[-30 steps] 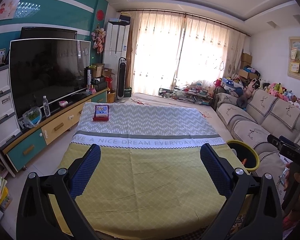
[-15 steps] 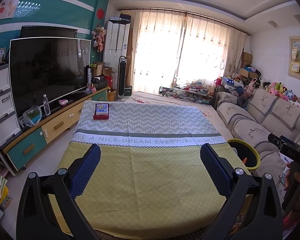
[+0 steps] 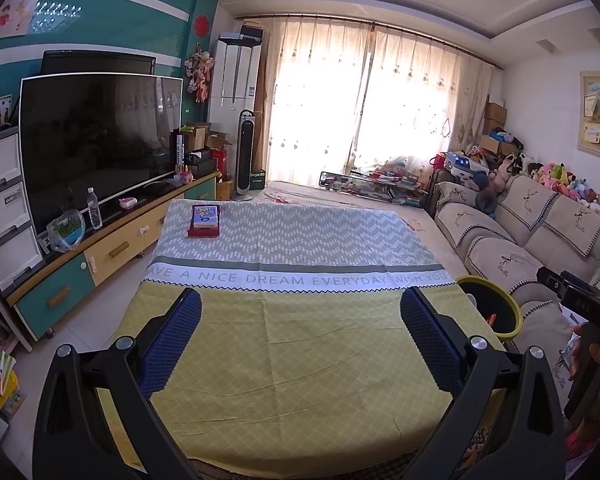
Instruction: Collect trash
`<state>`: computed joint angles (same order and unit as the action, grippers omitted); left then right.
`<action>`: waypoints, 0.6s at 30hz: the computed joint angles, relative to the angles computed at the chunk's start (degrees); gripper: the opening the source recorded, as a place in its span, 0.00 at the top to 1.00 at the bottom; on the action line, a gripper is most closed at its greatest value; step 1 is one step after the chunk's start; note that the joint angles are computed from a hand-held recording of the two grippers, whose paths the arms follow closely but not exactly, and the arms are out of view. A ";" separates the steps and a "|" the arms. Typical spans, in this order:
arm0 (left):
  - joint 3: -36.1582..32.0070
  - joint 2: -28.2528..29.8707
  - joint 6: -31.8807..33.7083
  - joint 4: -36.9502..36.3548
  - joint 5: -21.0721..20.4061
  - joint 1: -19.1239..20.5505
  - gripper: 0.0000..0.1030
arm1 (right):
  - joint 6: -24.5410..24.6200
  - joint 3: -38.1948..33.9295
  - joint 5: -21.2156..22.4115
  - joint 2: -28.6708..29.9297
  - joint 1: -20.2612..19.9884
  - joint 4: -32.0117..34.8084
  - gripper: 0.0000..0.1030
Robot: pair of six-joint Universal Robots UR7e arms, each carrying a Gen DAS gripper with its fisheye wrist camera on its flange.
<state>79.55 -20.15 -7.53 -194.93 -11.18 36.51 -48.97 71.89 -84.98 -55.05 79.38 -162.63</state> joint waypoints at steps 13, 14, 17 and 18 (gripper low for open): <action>0.55 -0.37 -0.73 0.68 0.08 -0.01 0.05 | -0.03 0.16 -0.11 0.03 0.01 -0.05 0.07; 0.53 -0.35 -0.63 0.58 0.09 -0.01 0.05 | 0.03 0.11 -0.13 0.02 0.01 0.08 0.07; 0.22 -0.02 0.27 -0.41 0.37 -0.03 0.05 | -0.03 0.19 -0.23 0.04 -0.02 0.09 0.07; 0.24 0.01 0.52 -0.75 0.46 -0.03 0.05 | -0.06 0.15 -0.26 0.05 -0.02 0.15 0.07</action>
